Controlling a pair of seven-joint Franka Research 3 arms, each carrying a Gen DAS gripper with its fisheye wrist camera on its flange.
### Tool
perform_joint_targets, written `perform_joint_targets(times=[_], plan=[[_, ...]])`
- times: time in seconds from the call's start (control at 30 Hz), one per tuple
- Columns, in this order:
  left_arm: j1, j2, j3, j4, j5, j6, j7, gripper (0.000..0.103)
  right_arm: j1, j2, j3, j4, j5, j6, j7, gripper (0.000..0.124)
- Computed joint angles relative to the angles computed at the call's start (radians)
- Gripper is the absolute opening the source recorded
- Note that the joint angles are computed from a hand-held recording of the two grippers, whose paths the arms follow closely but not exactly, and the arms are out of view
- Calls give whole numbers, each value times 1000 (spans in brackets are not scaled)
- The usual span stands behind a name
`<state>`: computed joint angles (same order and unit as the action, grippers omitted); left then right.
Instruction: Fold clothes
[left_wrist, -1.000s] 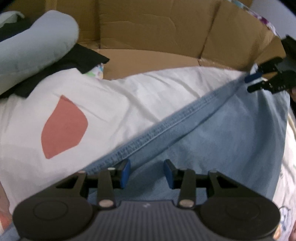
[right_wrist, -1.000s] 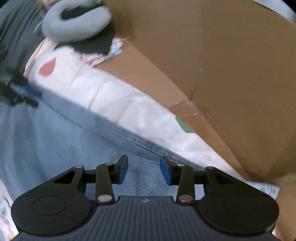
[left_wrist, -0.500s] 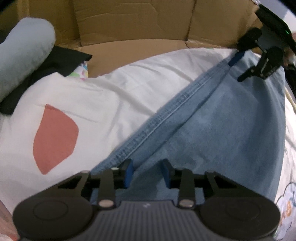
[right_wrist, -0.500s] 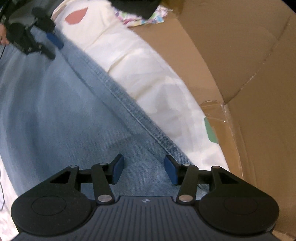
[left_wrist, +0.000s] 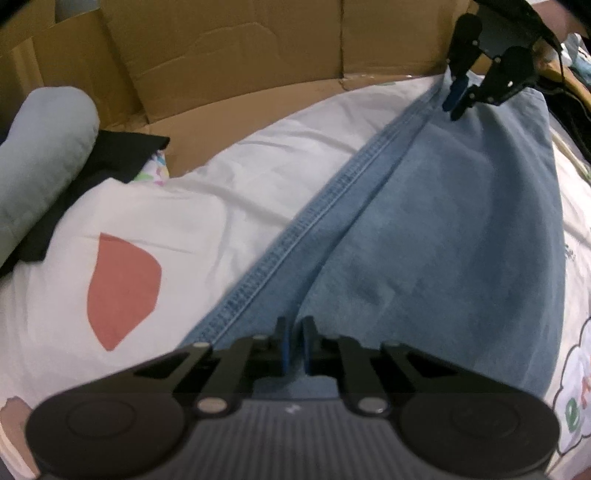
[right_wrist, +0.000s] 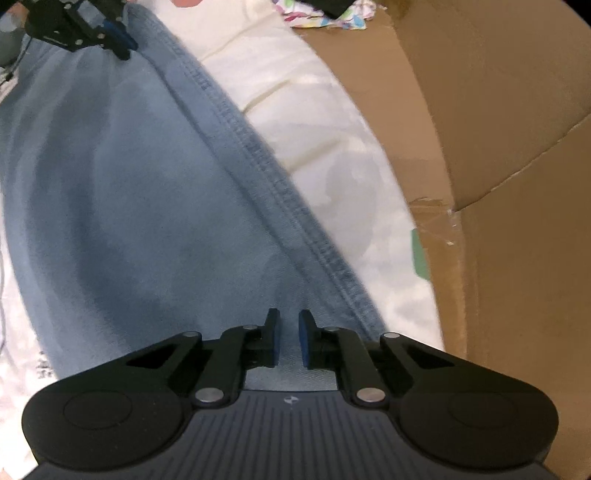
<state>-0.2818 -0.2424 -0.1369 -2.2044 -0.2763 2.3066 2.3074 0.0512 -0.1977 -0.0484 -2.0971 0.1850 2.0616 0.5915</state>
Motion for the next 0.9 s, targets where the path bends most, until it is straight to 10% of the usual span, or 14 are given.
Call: perform_joint_targets(times=[0.17, 0.5, 0.67, 0.9], plan=[[-2, 12, -12, -5, 32, 22, 1, 10, 8, -3, 0, -18, 35, 56, -7, 44], [0, 62, -23, 29, 48, 4, 13, 21, 25, 64, 11, 39, 25, 17, -71, 45], [3, 52, -21, 20, 28, 10, 57, 11, 21, 117, 8, 112, 33, -67, -49, 46], [-23, -30, -9, -81, 14, 139, 129, 4, 27, 51, 14, 58, 7, -38, -125, 7]])
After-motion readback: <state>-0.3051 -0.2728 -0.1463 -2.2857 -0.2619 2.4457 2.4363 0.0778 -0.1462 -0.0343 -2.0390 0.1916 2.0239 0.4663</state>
